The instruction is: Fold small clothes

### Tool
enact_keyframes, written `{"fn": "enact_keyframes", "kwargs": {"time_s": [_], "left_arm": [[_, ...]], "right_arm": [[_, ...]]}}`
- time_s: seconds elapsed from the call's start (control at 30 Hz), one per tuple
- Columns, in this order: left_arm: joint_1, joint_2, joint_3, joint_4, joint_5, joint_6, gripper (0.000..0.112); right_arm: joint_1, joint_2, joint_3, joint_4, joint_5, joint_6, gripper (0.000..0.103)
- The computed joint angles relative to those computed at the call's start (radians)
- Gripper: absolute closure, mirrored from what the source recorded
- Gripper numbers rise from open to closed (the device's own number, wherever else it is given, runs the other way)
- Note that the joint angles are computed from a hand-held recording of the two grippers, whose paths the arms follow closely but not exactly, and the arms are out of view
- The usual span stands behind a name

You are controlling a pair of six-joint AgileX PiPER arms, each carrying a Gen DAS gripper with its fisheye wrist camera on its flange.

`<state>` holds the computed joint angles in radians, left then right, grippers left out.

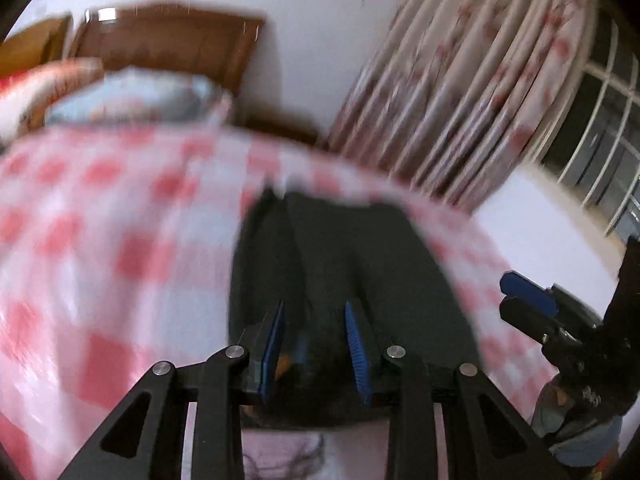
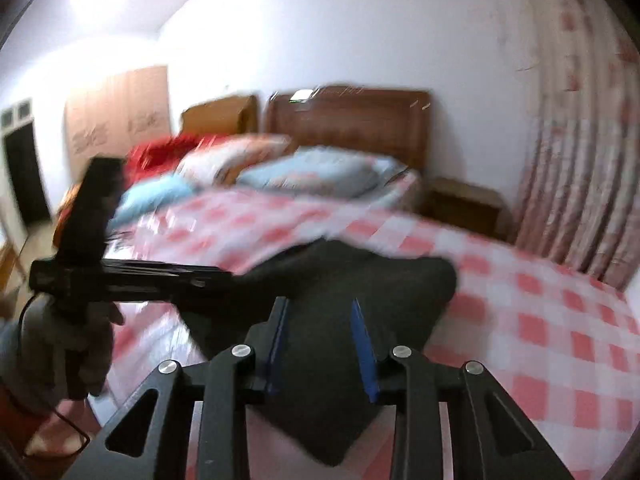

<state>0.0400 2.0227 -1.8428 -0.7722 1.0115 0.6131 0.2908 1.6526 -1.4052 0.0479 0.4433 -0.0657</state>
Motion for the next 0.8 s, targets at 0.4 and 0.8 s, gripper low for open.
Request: {"fn": "enact_keyframes", "kwargs": {"time_s": [0.4,0.8], "left_arm": [[-0.046,-0.223,0.252,-0.075,-0.239,0.247,0.08],[-0.187,-0.128,0.131,0.198,-0.306,0.075,0.079]], "right_arm": [[0.003,-0.069,0.083,-0.027,-0.033,0.018,0.091],[-0.039,0.0,0.008,0.035,0.033,-0.087,0.103]]}}
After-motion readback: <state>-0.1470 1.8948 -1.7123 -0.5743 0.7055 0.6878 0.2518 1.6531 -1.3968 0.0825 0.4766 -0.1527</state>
